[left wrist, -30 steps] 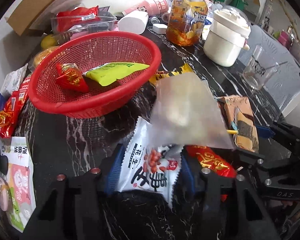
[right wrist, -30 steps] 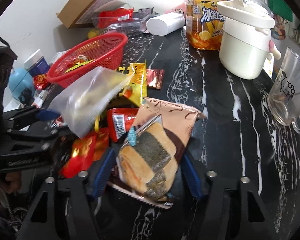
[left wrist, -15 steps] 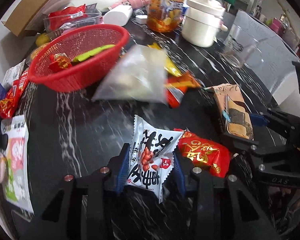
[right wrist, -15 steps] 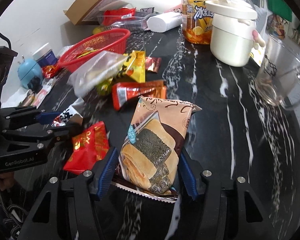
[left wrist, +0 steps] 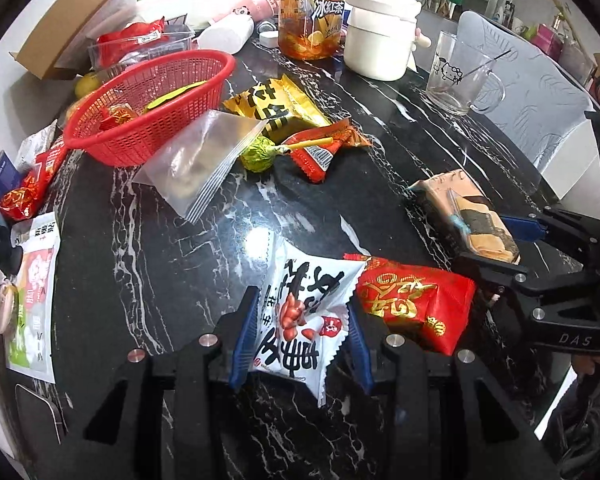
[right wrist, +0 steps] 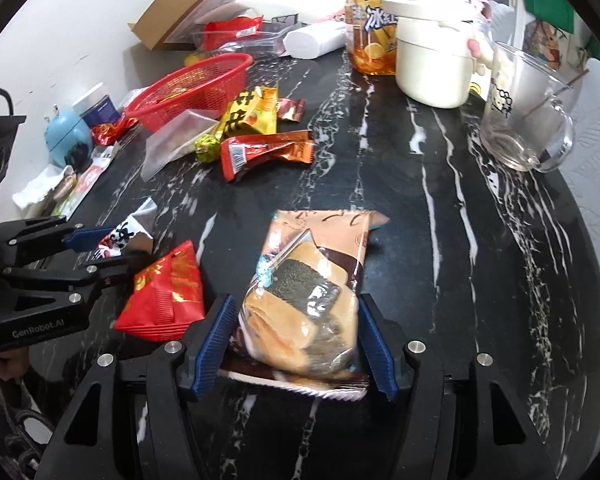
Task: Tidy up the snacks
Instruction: 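Grasp the white peanut bag with the left tool while the right tool grasps the seaweed bread packet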
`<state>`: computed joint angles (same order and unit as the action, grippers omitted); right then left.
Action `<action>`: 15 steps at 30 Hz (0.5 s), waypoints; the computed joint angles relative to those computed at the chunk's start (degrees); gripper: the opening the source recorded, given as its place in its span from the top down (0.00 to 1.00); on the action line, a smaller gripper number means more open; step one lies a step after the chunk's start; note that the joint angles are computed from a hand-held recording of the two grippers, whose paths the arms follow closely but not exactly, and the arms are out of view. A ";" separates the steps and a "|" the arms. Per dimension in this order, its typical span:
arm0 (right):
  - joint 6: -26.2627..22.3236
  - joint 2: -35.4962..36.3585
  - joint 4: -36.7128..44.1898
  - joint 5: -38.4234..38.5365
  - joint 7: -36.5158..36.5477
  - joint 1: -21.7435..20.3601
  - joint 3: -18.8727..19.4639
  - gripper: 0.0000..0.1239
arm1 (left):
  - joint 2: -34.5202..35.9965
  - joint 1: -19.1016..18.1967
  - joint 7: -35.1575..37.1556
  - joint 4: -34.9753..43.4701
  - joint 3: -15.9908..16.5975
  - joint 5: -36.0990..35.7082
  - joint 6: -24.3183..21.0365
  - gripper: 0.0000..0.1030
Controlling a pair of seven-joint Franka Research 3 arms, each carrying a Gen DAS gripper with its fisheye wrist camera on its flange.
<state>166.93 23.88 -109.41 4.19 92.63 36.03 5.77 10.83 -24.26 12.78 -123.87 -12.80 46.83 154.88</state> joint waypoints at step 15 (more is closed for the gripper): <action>5.33 -0.41 -2.33 -7.41 8.76 4.39 -5.63 0.58 | -1.37 0.20 -9.45 -2.27 0.77 7.47 3.31 0.63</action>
